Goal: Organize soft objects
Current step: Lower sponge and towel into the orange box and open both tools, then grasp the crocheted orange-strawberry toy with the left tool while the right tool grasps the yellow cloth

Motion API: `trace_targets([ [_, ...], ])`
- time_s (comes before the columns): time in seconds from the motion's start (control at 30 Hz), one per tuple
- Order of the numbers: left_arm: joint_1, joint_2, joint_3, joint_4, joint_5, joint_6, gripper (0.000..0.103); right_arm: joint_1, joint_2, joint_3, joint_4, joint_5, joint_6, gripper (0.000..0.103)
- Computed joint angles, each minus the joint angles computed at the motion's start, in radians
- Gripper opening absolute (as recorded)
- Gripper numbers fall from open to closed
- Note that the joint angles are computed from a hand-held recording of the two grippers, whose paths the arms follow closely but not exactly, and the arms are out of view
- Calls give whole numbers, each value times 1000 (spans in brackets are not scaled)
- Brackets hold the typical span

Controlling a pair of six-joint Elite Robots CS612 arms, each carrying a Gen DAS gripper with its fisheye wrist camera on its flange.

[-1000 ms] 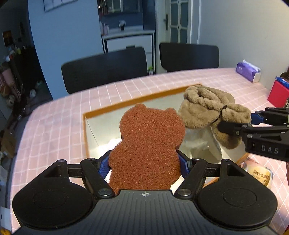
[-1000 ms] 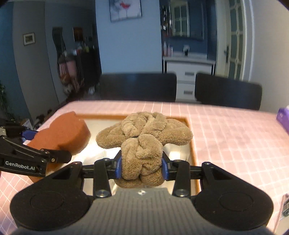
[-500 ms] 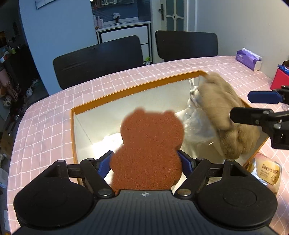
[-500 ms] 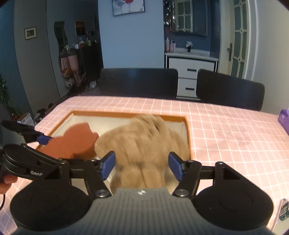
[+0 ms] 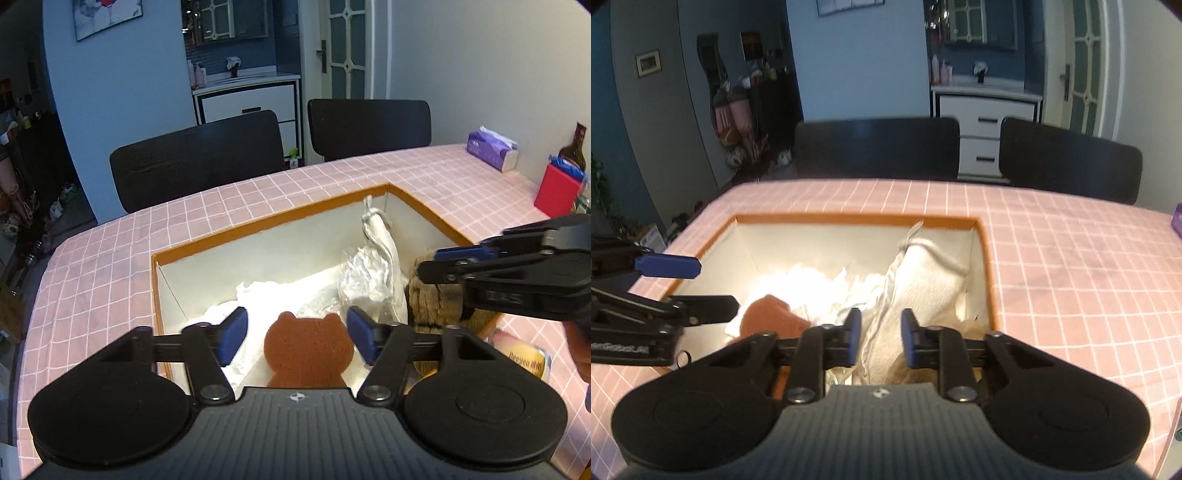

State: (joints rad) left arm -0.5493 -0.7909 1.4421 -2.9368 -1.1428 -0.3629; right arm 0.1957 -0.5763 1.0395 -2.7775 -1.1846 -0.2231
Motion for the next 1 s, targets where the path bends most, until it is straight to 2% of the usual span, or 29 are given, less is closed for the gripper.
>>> trace_targets([
  [0.03, -1, 0, -1, 10, -3, 2, 58, 4, 4, -10, 25, -10, -7, 14],
  [0.13, -4, -2, 5, 11, -4, 7, 55, 12, 14, -25, 69, -33, -31, 10],
  [0.3, -12, -15, 37, -62, 1, 20, 55, 10, -2, 7, 16, -27, -23, 10],
  [0.47, -36, -35, 105, -243, 13, 39, 55, -9, -67, 143, -203, 26, 48, 12],
  [0.63, -82, -50, 200, -473, 57, 96, 55, -32, -128, 310, -460, 75, 118, 12],
  [0.73, -115, -54, 256, -591, 105, 116, 56, -46, -153, 401, -589, 94, 159, 28],
  [0.87, -153, -46, 305, -660, 158, 96, 58, -54, -169, 505, -735, 64, 173, 33],
  [0.93, -169, -36, 319, -661, 188, 71, 66, -57, -172, 549, -791, 43, 178, 40],
  [1.0, -179, -27, 330, -643, 211, 19, 67, -60, -173, 585, -835, 21, 184, 47],
])
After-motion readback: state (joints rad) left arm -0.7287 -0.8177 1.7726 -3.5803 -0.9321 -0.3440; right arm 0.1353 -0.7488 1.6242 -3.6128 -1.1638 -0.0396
